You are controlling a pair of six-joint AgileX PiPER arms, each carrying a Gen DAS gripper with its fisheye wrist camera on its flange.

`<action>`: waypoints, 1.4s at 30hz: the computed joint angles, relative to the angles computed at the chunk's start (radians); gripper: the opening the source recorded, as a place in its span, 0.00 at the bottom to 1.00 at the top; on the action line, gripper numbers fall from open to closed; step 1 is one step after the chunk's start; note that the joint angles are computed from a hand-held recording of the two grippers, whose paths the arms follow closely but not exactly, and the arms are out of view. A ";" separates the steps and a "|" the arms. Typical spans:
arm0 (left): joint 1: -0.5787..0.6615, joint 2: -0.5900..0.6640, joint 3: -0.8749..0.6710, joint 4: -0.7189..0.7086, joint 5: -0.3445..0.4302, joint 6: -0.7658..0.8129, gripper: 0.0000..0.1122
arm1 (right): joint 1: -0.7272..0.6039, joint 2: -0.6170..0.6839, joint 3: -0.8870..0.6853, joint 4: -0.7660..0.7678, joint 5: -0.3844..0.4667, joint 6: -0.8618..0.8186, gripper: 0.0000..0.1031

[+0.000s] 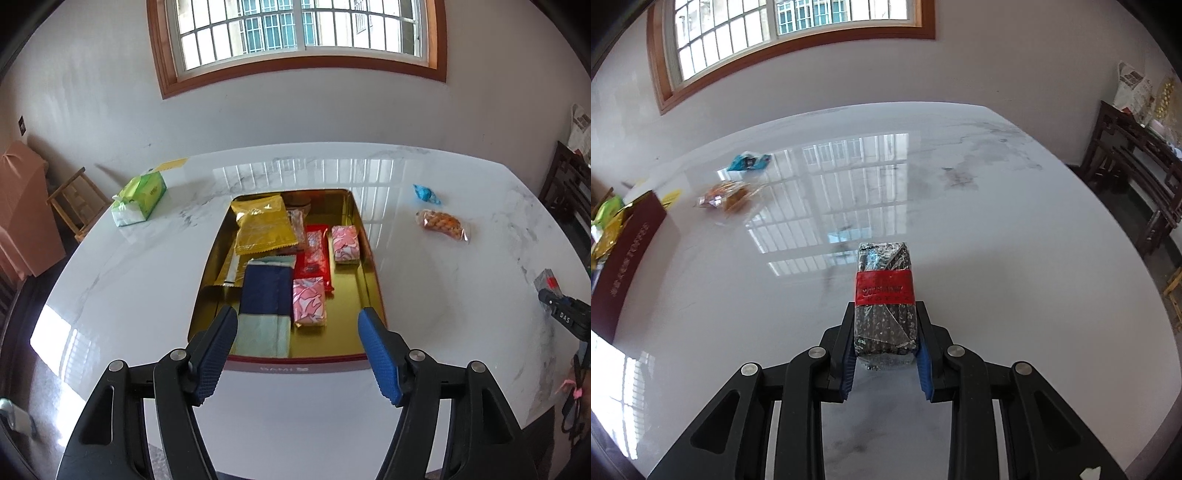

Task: Organize snacks
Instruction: 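Carry the dark red-banded box over the tin with the right gripper, then lower the dark box into the tin and open the right gripper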

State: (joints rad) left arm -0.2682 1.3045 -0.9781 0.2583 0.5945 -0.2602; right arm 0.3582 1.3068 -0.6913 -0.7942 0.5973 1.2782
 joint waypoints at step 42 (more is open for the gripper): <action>0.344 0.063 0.044 -0.311 0.001 0.388 0.61 | 0.340 0.563 -0.859 0.460 -0.054 -0.481 0.48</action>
